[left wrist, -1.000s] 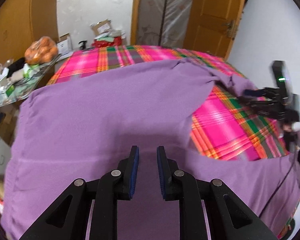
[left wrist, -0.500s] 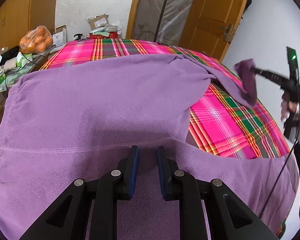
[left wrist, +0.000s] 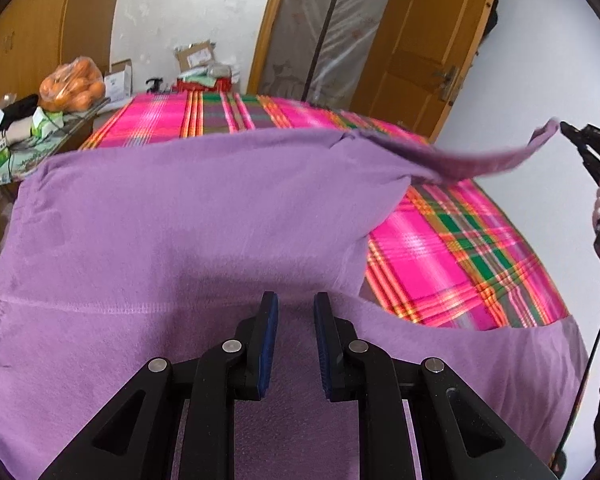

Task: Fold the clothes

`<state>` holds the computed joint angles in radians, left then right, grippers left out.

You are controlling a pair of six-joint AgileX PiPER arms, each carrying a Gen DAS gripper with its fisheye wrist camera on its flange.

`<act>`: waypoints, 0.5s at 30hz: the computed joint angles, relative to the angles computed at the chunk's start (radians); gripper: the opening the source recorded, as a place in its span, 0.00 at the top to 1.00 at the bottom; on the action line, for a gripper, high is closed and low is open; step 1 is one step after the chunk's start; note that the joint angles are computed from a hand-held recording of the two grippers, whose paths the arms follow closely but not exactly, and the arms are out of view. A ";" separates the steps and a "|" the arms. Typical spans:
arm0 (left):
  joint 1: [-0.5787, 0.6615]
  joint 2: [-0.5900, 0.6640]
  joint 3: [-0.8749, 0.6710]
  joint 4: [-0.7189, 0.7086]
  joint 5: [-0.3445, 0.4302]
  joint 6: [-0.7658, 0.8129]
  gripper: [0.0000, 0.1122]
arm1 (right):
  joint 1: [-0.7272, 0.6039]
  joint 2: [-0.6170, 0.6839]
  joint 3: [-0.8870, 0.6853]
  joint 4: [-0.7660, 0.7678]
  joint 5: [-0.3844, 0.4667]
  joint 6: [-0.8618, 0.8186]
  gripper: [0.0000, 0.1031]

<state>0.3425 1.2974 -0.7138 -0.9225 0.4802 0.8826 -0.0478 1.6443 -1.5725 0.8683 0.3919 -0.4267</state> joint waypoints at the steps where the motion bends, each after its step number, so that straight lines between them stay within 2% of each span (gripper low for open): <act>1: 0.002 -0.008 0.004 -0.021 0.000 0.021 0.83 | -0.007 -0.035 0.024 0.044 -0.004 -0.036 0.97; 4: 0.017 -0.016 0.008 -0.075 0.013 0.073 0.83 | 0.012 -0.132 0.075 0.091 -0.071 -0.103 0.97; 5: 0.020 -0.015 0.007 -0.081 0.017 0.077 0.83 | 0.027 -0.146 0.074 0.055 -0.095 -0.096 0.97; 7: 0.019 -0.011 0.003 -0.076 0.021 0.070 0.83 | 0.056 -0.117 0.029 -0.084 -0.082 -0.043 0.96; 9: 0.015 -0.006 -0.001 -0.065 0.022 0.059 0.83 | 0.061 -0.053 -0.039 -0.204 0.009 0.011 0.96; 12: 0.007 -0.006 0.001 -0.064 0.018 0.058 0.83 | 0.066 0.092 -0.128 -0.403 0.157 0.149 0.86; 13: 0.007 -0.006 0.002 -0.064 0.018 0.060 0.83 | 0.066 0.138 -0.150 -0.469 0.194 0.211 0.81; 15: 0.007 -0.005 0.005 -0.065 0.020 0.063 0.83 | 0.047 0.209 -0.171 -0.552 0.248 0.329 0.77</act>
<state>0.3496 1.2920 -0.7090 -0.9875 0.4997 0.9454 -0.0006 1.8538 -1.7433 0.3159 0.6400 -0.0976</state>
